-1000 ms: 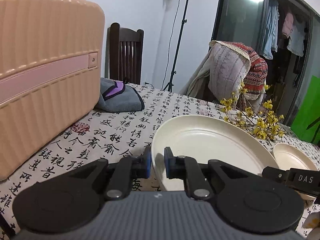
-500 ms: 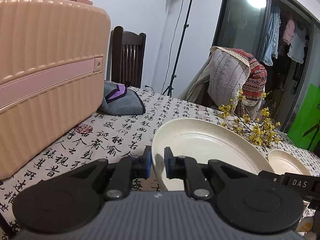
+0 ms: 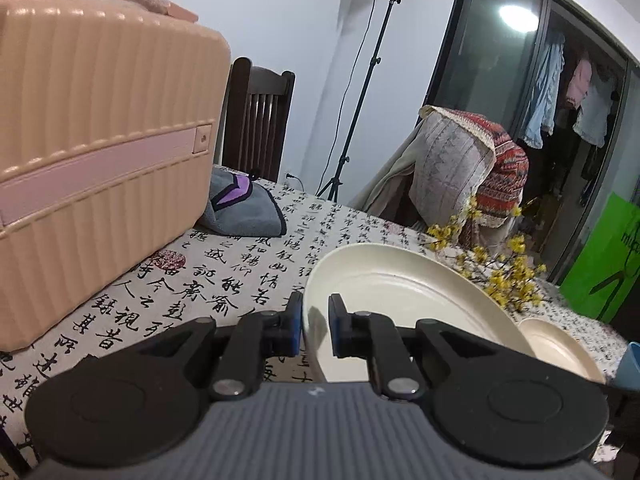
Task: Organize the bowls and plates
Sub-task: 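Lift the cream plate off the cloth with both grippers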
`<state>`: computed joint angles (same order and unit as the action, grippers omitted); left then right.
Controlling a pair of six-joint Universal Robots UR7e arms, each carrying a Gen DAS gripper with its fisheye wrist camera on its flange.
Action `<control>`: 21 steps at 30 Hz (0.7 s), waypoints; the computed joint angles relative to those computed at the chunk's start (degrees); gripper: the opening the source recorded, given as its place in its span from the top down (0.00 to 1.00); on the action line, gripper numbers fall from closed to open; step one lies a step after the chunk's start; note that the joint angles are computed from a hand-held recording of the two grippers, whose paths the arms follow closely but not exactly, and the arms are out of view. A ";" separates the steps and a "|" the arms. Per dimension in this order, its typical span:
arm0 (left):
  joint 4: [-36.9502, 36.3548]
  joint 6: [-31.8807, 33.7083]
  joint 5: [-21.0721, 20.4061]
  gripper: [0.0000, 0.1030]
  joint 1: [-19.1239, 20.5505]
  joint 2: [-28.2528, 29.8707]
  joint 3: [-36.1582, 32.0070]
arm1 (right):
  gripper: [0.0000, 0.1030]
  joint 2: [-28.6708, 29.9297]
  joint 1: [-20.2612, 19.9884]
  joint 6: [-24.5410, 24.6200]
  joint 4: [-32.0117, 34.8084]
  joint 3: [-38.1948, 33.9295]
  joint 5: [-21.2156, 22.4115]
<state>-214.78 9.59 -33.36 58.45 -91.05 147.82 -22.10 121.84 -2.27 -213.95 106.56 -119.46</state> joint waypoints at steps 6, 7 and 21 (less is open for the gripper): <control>-0.27 0.79 6.69 0.87 -6.54 -3.50 3.68 | 0.89 -1.11 1.11 1.77 -0.74 2.09 0.13; 0.75 0.12 7.50 0.87 -7.42 -4.68 4.27 | 0.89 -1.31 1.35 1.90 -0.50 2.40 0.18; 19.51 -11.09 19.13 0.87 -20.61 -20.18 10.94 | 0.88 -3.25 4.33 4.72 -2.54 6.85 -0.42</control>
<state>-195.28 -1.50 -14.23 37.84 -111.23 158.76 -25.35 126.17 2.45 -216.49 113.41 -119.88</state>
